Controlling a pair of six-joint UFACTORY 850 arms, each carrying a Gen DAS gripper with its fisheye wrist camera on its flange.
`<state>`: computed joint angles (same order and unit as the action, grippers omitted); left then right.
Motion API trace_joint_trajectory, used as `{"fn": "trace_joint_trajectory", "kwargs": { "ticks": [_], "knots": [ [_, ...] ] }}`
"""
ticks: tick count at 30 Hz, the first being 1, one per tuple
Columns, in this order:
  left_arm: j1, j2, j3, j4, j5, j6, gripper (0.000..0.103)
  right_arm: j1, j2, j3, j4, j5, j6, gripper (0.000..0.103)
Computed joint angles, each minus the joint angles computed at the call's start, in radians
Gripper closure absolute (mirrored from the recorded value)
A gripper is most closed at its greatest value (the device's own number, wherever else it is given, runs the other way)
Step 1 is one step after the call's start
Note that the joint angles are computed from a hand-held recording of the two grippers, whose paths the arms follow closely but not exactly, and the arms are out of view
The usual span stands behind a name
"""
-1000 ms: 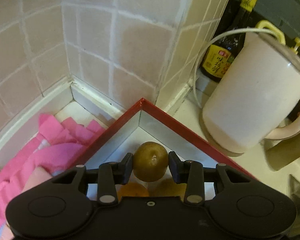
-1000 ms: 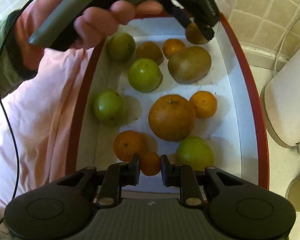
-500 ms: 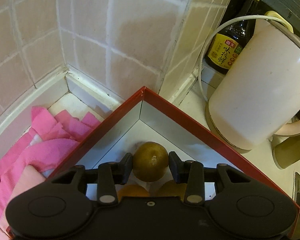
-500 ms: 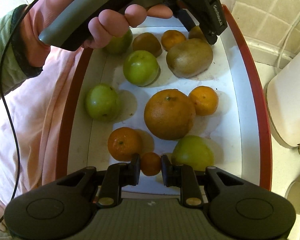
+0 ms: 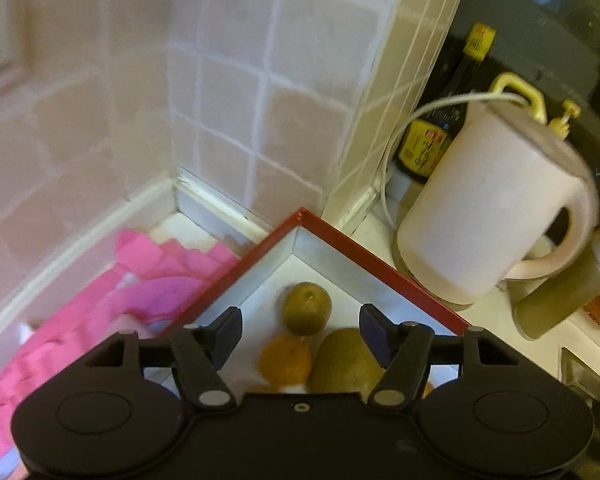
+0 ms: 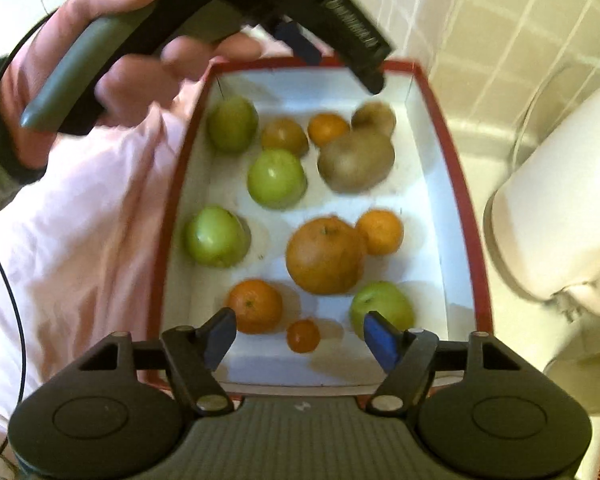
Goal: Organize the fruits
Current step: 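Carry the kiwi and tangerine into the red box and open both tools, then grasp a tangerine with the left tool while the right tool grasps the last brown kiwi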
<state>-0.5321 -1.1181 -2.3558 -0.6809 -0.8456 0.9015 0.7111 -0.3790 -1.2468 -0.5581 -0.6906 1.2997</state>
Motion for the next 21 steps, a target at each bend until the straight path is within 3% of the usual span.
{"fn": "trace_joint_trajectory", "kwargs": {
  "ticks": [8,16,21],
  "knots": [
    [0.115,0.279,0.38,-0.124,0.142,0.177,0.025,0.064,-0.051,-0.148,-0.143,-0.053,0.041,0.026],
    [0.224,0.456,0.619,-0.111,0.317,0.177,0.025,0.122,-0.216,-0.399,-0.227,-0.092,0.005,0.021],
    [0.299,0.515,0.713,-0.117,0.347,0.197,0.025,0.137,-0.316,-0.543,-0.235,-0.089,0.009,0.011]
  ]
}}
